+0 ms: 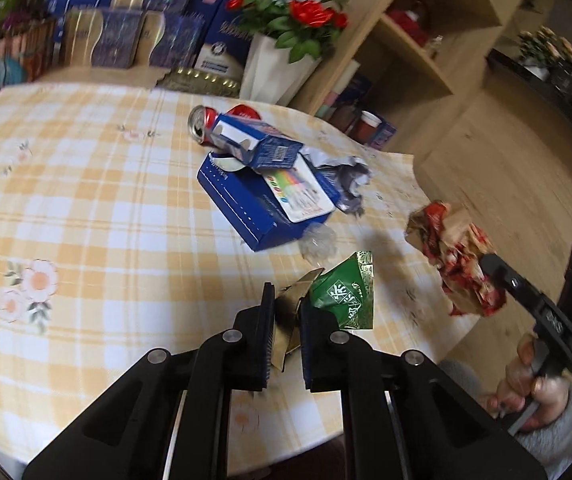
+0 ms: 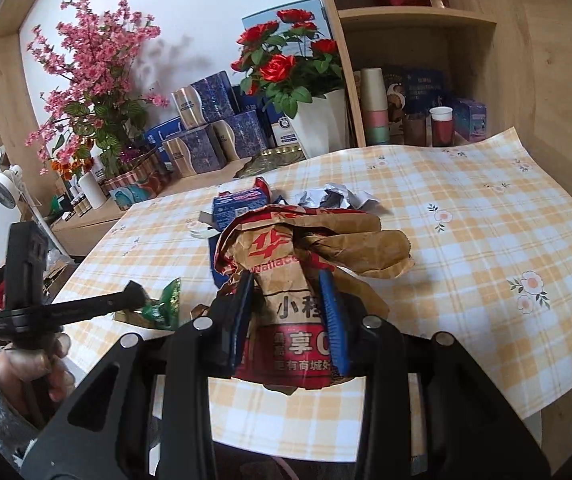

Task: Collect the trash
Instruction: 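Grasp the brown paper bag with the right tool while the left tool grasps the green wrapper, then drop the green wrapper into the bin with the left tool while the right tool holds the bag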

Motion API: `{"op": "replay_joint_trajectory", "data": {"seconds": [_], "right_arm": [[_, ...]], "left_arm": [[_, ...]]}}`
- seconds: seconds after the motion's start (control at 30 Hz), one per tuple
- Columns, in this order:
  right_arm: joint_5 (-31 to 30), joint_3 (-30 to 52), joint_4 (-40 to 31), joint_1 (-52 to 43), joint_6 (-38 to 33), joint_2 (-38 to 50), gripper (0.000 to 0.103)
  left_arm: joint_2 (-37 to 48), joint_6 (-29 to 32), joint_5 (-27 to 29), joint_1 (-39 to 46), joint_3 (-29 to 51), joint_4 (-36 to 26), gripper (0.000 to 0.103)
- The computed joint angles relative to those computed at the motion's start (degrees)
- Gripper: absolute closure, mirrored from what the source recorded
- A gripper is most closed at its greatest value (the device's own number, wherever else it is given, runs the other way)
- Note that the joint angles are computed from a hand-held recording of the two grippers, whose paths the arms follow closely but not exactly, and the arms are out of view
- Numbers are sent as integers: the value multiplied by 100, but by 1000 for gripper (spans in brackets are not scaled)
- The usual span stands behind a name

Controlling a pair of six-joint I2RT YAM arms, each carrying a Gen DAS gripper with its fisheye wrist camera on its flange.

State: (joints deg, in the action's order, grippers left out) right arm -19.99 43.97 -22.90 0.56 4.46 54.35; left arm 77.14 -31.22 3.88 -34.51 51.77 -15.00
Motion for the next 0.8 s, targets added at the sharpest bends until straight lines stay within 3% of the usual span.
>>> {"op": "replay_joint_trajectory", "data": {"seconds": [0.27,0.43,0.63,0.8], "right_arm": [[166,-107,-693,249,-76,-895,67],[266,-142,-1038,387,-85,-1317,67],[301,-174,-1286,455,-115,-1601,67],[306,-186,-1331,464,-107,-1656,67]], "left_arm": [[-1294,-37,-495,-881,-707,-705,92],[-1682,-217,-845,-1649,-1011,-999,91],[-1182,-83,-1142,-2644,-926,-1262,91],[-606,5,-1217,-2903,-871,-1183,91]]}}
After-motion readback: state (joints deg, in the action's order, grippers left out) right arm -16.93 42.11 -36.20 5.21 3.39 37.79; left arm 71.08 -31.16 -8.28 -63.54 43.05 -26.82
